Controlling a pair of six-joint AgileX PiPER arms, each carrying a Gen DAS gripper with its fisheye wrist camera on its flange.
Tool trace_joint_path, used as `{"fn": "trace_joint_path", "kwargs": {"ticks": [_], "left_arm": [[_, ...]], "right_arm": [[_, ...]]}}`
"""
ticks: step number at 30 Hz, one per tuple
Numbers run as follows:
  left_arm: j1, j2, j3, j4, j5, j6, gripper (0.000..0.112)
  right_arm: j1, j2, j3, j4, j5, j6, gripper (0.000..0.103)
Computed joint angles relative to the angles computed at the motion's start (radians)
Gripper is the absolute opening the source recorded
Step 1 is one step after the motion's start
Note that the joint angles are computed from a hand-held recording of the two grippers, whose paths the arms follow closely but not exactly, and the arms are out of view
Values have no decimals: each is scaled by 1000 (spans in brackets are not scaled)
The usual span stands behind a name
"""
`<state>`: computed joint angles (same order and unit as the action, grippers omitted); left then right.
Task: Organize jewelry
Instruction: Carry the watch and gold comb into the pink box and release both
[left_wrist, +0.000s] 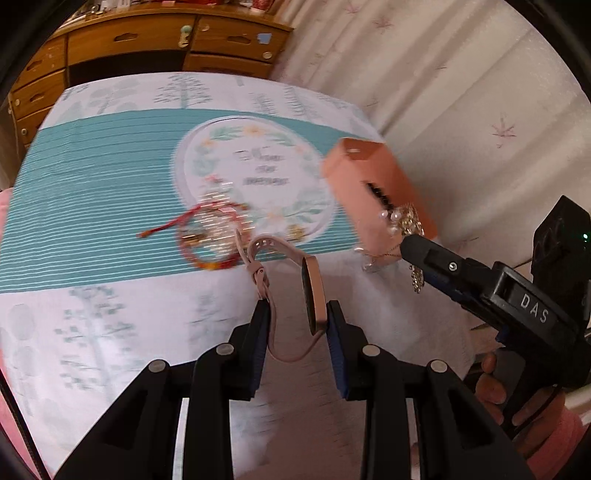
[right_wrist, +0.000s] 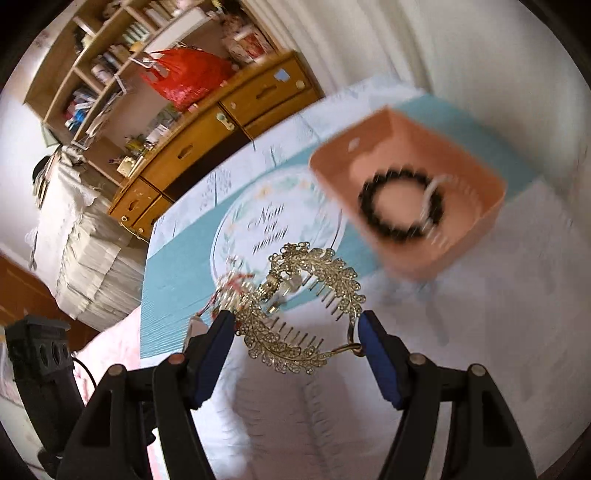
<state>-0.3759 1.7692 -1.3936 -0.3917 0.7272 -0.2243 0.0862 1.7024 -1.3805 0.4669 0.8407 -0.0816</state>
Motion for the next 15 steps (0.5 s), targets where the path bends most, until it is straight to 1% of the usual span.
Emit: {"fn": "trace_joint_path", "kwargs": {"ticks": [1,3,5,7,9,12,15], "left_arm": [[-22,18,-34,22,4,-36,29],[-80,71,-136,113,38,-149,29],[-127,119,-227,174,62,-238,29],[-150,151,-287,188,71,-276,29],[-177,204,-381,216,95,-317,29],[-217,299,-551,291,151,-389,30],[-244,386,-711,332,203,-426,30]], "right_arm": [[-21,-5,-17,0,12,-42,69],[-58,-3,-53,12,34,-127,69],[-97,7,-97,23,62,-212,69],[-141,16,-136,45,86,-302,70],[-184,35,-182,68,113,-385,70],[-234,73,-252,95,144,-484,70],[-276,117,-319,125,171,-572,70]]}}
